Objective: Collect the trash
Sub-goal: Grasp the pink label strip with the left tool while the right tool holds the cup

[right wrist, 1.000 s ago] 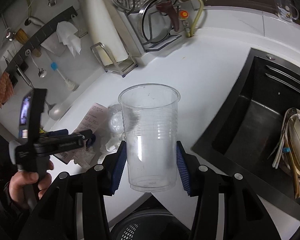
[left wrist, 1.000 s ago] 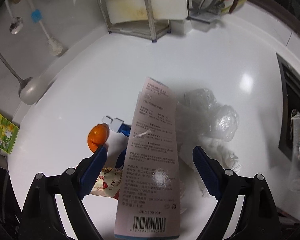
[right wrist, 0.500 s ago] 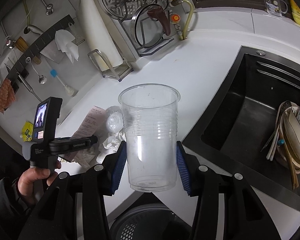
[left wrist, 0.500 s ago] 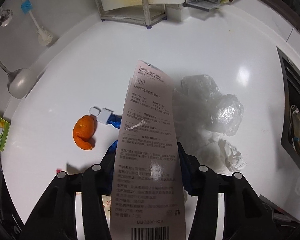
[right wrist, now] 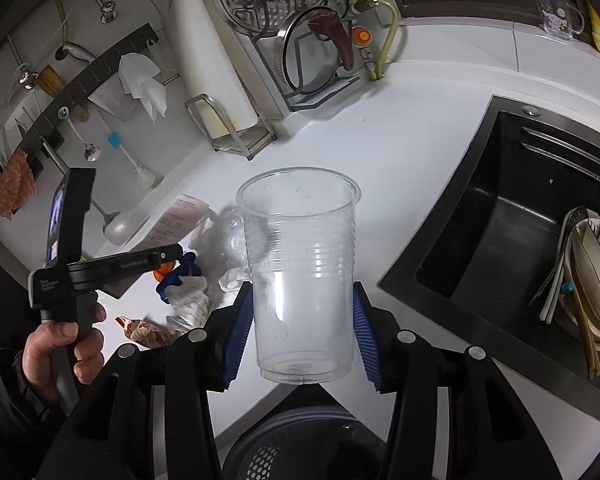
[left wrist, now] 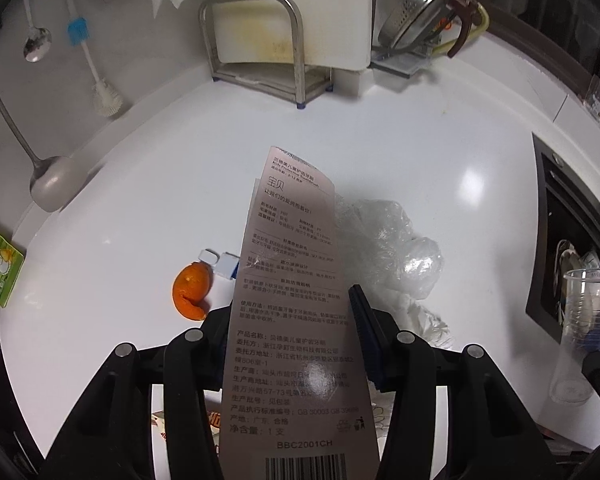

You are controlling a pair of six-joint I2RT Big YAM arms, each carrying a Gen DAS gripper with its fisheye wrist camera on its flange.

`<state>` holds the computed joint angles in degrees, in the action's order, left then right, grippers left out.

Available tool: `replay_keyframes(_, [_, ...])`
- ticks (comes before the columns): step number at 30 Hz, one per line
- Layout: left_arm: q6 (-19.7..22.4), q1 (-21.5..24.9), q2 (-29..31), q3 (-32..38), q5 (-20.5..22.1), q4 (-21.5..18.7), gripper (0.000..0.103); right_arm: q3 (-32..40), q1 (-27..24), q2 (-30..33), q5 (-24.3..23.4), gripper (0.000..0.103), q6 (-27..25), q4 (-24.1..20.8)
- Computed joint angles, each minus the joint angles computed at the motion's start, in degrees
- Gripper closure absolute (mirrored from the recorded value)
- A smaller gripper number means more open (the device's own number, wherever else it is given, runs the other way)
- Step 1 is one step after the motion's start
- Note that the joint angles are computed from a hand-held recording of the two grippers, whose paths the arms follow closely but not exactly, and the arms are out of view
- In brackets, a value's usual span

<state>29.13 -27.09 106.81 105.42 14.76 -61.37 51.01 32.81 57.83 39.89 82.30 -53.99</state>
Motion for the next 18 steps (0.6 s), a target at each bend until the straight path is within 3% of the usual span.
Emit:
replay_keyframes(11, [-3.20,2.24,-0.40,2.07,2.02,0.98,0.055,1.26,0.01,0.43,-0.37,0.056,-1.55,-0.47])
replay_keyframes(18, [-3.02,4.08,-3.16,0.15,3.84,0.78,0.055,2.07,0.52,0.39,-0.28,0.056,-2.32,-1.17])
